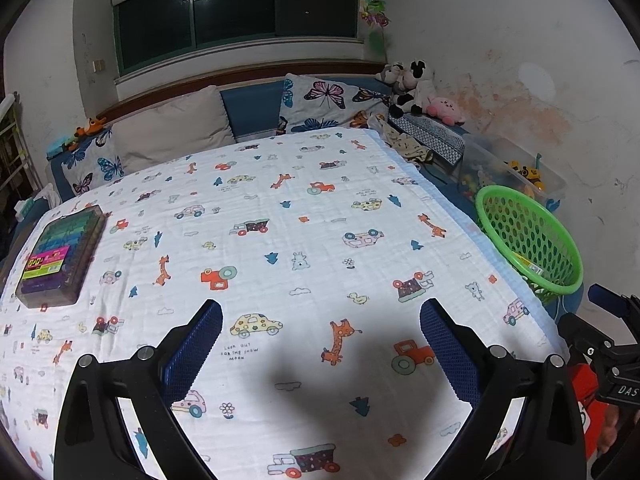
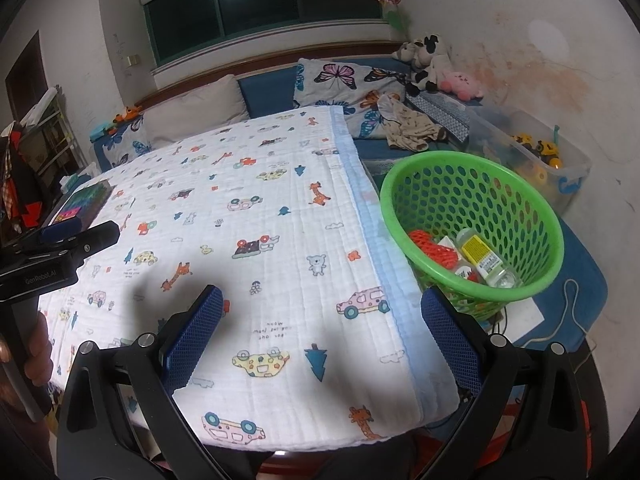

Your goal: Collect trash

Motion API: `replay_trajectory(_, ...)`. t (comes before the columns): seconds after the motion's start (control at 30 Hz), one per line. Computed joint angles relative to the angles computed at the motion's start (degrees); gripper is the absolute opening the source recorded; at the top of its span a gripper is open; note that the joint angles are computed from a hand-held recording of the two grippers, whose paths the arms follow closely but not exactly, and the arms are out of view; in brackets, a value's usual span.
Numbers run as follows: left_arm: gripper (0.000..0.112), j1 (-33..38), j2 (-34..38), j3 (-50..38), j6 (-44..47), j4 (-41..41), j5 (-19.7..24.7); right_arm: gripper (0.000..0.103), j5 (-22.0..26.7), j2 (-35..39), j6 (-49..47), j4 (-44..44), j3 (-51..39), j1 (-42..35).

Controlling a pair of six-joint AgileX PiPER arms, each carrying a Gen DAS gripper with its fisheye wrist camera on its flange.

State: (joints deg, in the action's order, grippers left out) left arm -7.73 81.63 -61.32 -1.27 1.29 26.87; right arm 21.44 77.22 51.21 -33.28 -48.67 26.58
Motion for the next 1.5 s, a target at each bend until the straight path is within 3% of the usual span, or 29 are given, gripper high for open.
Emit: replay_trajectory(1.5, 0.096, -0.4, -0.6, 0.7, -1.7, 1.5, -0.9, 0.098, -1.0, 1.4, -0.5, 0.2, -0.3, 0.9)
